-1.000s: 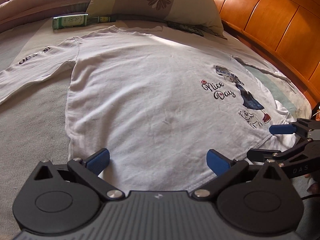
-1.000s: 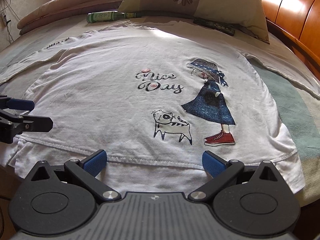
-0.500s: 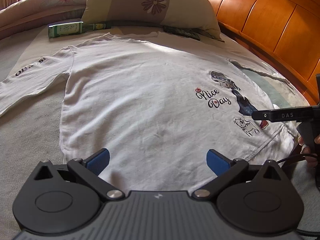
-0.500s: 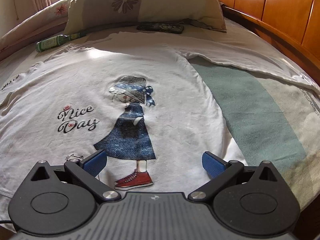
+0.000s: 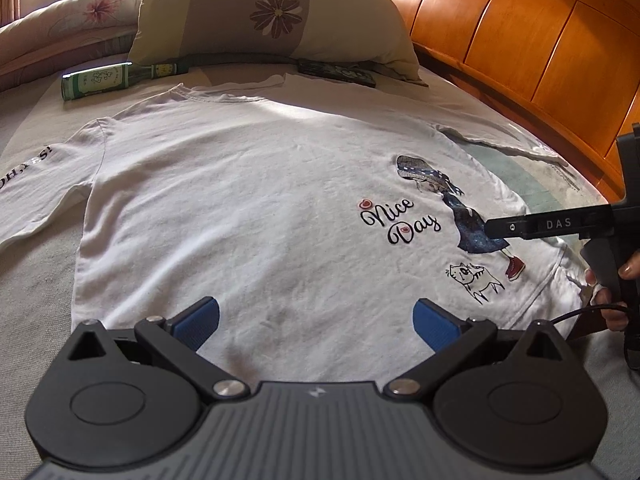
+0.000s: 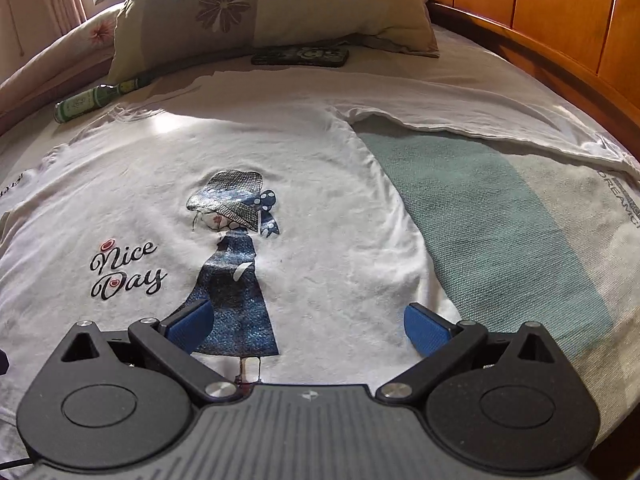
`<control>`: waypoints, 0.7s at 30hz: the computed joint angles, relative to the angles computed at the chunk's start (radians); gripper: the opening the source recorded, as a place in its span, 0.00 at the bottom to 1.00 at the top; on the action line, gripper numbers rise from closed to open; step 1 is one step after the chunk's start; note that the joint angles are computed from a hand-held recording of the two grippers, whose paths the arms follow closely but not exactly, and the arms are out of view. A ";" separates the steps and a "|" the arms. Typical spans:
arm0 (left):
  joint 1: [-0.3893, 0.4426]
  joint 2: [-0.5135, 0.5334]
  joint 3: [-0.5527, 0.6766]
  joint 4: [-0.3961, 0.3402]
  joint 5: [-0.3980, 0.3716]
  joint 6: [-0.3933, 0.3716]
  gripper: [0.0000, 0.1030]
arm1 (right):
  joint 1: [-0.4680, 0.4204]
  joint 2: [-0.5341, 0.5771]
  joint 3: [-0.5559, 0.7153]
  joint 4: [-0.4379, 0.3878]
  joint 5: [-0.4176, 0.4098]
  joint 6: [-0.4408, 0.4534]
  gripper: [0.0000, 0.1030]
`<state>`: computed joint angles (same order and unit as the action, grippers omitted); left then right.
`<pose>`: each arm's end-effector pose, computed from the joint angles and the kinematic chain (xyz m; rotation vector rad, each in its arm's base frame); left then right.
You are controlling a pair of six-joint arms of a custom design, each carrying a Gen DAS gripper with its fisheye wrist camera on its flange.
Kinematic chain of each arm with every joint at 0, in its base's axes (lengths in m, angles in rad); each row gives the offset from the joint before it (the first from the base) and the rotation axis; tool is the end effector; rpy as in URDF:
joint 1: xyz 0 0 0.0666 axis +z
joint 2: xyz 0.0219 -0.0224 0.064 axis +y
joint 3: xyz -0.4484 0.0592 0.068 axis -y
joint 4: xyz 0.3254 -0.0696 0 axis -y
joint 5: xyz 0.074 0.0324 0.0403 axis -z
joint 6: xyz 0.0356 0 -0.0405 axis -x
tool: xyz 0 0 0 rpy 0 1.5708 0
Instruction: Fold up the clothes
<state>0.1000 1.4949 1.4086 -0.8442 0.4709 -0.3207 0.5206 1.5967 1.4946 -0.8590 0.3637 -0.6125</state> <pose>0.4423 0.0277 0.4699 0.4533 2.3605 -0.3963 0.4285 0.2306 0.4559 0.2531 2.4308 0.0335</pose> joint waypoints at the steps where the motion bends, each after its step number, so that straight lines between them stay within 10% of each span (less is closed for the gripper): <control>1: -0.002 0.003 0.002 0.002 -0.005 0.000 0.99 | -0.010 -0.011 -0.008 0.014 -0.007 0.014 1.00; 10: -0.050 0.055 0.063 0.045 -0.041 0.006 0.99 | -0.243 -0.054 0.036 0.067 0.045 0.196 1.00; 21: -0.124 0.102 0.112 0.100 -0.083 0.047 0.99 | -0.610 0.107 0.191 0.133 -0.258 0.256 1.00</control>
